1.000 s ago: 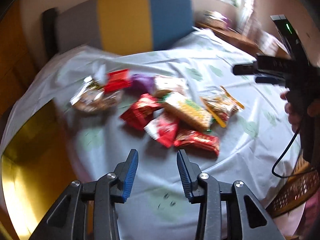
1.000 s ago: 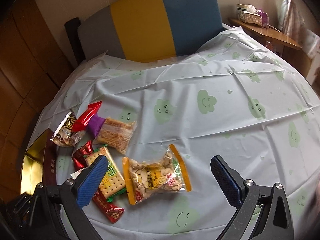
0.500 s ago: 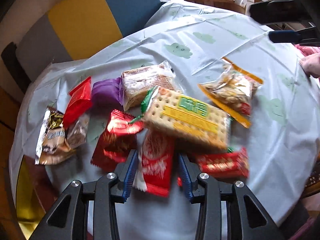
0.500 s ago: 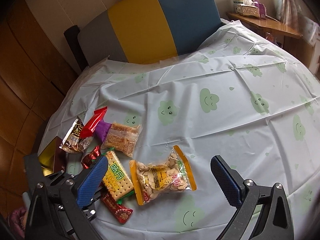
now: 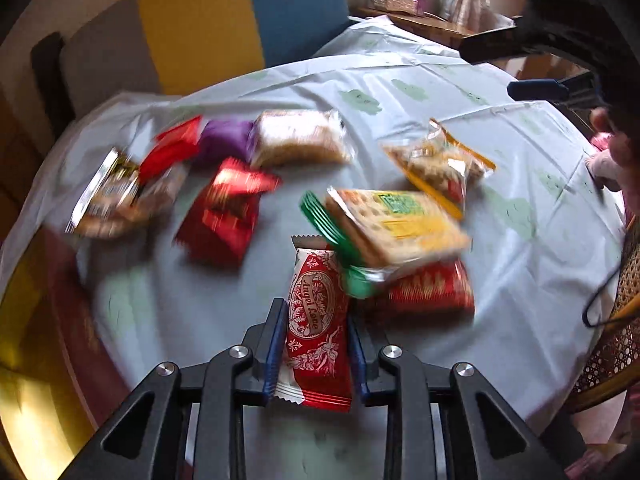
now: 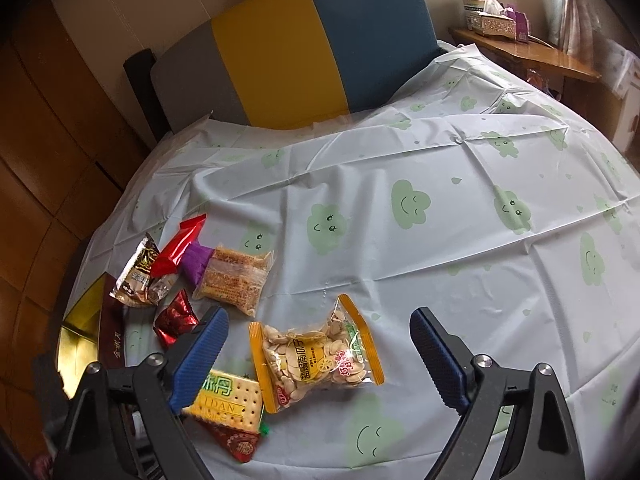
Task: Organize snacks
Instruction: 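Grasp the red wrapped cake with the left gripper while the right gripper approaches the pistachio bag, then lift the red cake with the left gripper while the right gripper grasps the pistachio bag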
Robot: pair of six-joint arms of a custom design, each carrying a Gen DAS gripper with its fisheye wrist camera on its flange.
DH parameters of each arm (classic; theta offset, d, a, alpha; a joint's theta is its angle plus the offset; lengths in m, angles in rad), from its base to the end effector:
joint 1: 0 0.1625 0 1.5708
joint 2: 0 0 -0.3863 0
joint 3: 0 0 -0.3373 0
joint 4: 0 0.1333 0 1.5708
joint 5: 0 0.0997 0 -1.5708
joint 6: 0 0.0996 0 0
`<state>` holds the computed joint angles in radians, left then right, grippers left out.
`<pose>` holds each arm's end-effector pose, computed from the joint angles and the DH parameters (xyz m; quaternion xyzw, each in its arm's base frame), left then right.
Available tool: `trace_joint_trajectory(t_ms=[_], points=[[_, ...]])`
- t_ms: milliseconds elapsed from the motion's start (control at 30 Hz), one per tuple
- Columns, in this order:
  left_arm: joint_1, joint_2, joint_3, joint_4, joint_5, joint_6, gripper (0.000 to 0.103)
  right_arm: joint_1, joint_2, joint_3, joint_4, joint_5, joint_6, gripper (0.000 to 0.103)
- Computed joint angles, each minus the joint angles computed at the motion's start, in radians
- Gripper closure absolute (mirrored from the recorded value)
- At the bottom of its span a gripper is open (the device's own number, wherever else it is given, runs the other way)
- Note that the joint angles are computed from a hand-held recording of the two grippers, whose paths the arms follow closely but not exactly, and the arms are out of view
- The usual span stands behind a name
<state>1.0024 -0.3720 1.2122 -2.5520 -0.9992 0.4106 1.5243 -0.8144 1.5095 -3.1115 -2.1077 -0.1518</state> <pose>-0.2166 -0.6869 -0.0172 0.4325 0.8540 -0.0895 0.2750 0.0519 -0.6575 0.2453 -0.0624 -0.8838 0.3697 0.2799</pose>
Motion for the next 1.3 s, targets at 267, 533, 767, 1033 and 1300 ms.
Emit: trace_joint_trajectory(t_ms=[267, 533, 767, 1033, 1300], points=[[0.008, -0.088, 0.195, -0.173, -0.013, -0.059, 0.073, -0.018, -0.003, -0.028, 0.177, -0.013, 0.087, 0.015], [0.011, -0.080, 0.228, -0.273, -0.016, -0.015, 0.073, -0.117, -0.070, -0.011, 0.436, 0.322, 0.302, 0.018], [0.015, -0.093, 0.246, -0.290, -0.034, -0.027, 0.073, -0.097, 0.003, -0.085, 0.448, 0.252, 0.306, 0.018], [0.023, -0.099, 0.252, -0.304, -0.061, -0.034, 0.073, -0.066, 0.127, -0.289, 0.483, 0.114, 0.262, 0.020], [0.029, -0.101, 0.249, -0.302, -0.087, -0.046, 0.072, 0.002, 0.241, -0.387, 0.531, -0.215, -0.004, 0.054]])
